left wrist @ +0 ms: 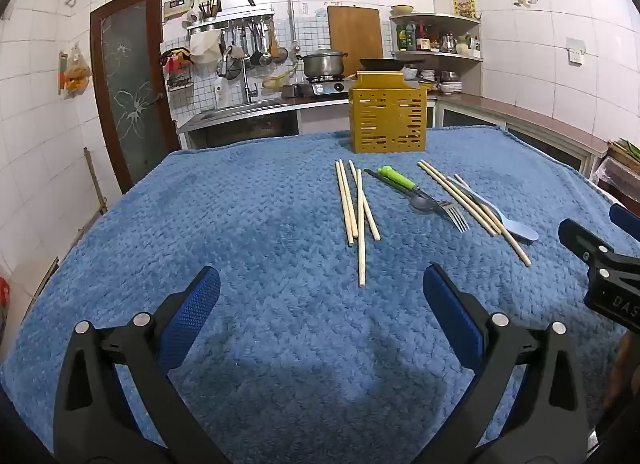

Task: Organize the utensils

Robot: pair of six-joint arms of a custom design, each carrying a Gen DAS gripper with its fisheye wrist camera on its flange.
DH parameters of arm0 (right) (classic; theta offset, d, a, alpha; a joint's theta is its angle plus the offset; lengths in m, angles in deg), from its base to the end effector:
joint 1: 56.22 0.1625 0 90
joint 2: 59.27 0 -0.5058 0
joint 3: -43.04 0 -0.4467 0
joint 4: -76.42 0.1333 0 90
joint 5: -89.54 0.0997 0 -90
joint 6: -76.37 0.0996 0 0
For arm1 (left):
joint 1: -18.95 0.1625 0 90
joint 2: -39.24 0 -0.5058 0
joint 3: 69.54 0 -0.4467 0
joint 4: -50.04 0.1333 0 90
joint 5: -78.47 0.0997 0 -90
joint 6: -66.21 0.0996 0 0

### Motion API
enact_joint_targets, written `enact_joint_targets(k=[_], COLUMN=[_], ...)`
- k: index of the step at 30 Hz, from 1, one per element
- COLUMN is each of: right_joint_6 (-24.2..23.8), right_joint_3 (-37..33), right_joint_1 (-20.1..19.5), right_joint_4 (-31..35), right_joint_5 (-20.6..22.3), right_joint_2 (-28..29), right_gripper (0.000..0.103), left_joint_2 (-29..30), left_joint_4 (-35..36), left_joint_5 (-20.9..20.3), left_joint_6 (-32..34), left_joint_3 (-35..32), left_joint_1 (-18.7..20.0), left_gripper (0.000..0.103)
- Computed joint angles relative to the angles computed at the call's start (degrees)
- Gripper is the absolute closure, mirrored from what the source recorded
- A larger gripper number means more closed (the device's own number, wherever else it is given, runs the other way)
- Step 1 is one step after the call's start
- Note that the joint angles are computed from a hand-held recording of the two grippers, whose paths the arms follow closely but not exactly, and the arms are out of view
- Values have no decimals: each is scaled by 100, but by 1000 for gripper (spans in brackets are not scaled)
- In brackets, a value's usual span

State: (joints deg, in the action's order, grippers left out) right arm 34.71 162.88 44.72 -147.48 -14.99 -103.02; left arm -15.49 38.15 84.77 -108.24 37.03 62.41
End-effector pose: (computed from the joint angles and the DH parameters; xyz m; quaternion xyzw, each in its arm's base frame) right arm 0.2216 -0.5759 0.1117 0.3300 -0.8056 0.4330 0.2338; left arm -0.2122 -0.5211 0.1408 0.0428 0.7303 -0.5068 0.4560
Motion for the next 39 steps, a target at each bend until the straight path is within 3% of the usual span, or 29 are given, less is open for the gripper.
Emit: enact_joint_targets(k=[2, 9, 14, 27, 39], right_joint_6=[2, -6, -7, -9, 6], right_joint_3=[1, 4, 5, 8, 12], right_joint_1=[-5, -8, -9, -9, -9], right_joint_4=[-23, -49, -49, -55, -46], right_joint_5=[23, 39, 42, 39, 43], right_joint_2=[4, 8, 6, 1, -8], right_gripper=[4, 4, 4, 4, 4], left_joint_2=[-21, 98, -11, 3, 15], left_joint_4=[-148, 63, -317, 110, 163], left_joint_5=[-11, -62, 51, 64, 82], left_joint_6=[187, -65, 293, -182, -238], left_joint_3=[26, -78, 11, -3, -14], left_joint_1=[-1, -8, 63, 45, 53], left_gripper=[5, 5, 5, 5, 5])
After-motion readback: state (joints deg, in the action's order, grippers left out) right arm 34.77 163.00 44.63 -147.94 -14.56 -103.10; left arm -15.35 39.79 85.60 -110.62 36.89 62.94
